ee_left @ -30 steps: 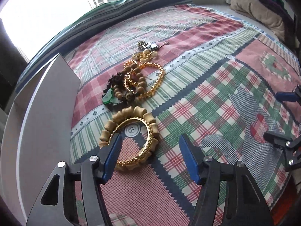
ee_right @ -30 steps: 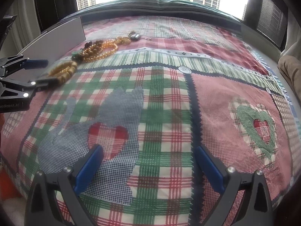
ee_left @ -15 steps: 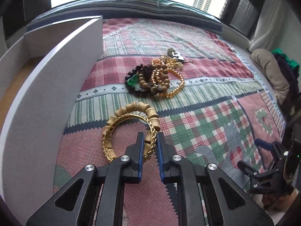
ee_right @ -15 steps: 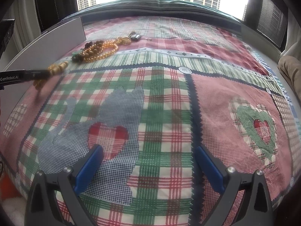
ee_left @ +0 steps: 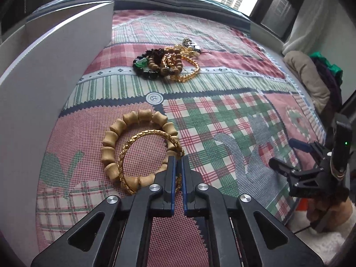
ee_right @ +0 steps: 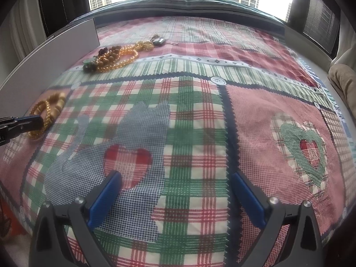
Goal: Organize jewelry
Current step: 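Lift the gold bangle off the wooden bangle with the left gripper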
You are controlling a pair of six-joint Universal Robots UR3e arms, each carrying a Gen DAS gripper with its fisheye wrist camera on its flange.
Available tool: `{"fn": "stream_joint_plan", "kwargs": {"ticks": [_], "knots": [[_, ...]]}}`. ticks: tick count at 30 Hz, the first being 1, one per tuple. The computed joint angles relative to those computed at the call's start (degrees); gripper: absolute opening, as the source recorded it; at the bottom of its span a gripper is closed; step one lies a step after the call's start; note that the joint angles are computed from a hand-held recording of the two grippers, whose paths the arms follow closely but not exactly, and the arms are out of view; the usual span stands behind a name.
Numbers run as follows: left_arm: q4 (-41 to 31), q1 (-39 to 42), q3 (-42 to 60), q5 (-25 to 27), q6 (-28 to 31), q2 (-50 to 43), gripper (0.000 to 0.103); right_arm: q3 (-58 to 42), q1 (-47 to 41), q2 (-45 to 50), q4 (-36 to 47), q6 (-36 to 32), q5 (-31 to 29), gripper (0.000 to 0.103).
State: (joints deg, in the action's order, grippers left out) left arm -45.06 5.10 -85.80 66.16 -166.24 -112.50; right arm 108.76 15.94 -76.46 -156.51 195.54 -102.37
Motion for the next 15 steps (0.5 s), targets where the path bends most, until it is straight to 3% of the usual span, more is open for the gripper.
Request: {"fn": "stream_joint_plan", "kwargs": {"ticks": [4, 6, 8, 11, 15], "knots": [[1.2, -1.3, -2.8, 2.6, 2.1, 3.1, 0.004, 0.0, -0.1, 0.0, 0.1, -0.1, 0.1, 0.101], [1.9, -2.2, -4.0, 4.2, 3.3, 4.3, 0.016, 0.0, -0.2, 0.0, 0.1, -0.1, 0.2, 0.101], [1.6, -1.8, -4.6, 2.6, 4.2, 4.9, 0.022, 0.0, -0.2, 0.0, 0.2, -0.1, 0.2, 0.101], [-0.1, -1.9, -2.8, 2.3, 3.6, 3.5, 0.022, 0.1, -0.3, -0.1, 0.1, -0.3, 0.3, 0.101], [-4.9, -5.5, 2.7, 8.9, 4.7, -0.3, 0.022, 0.1, -0.3, -0.1, 0.1, -0.3, 0.3, 0.101]]}}
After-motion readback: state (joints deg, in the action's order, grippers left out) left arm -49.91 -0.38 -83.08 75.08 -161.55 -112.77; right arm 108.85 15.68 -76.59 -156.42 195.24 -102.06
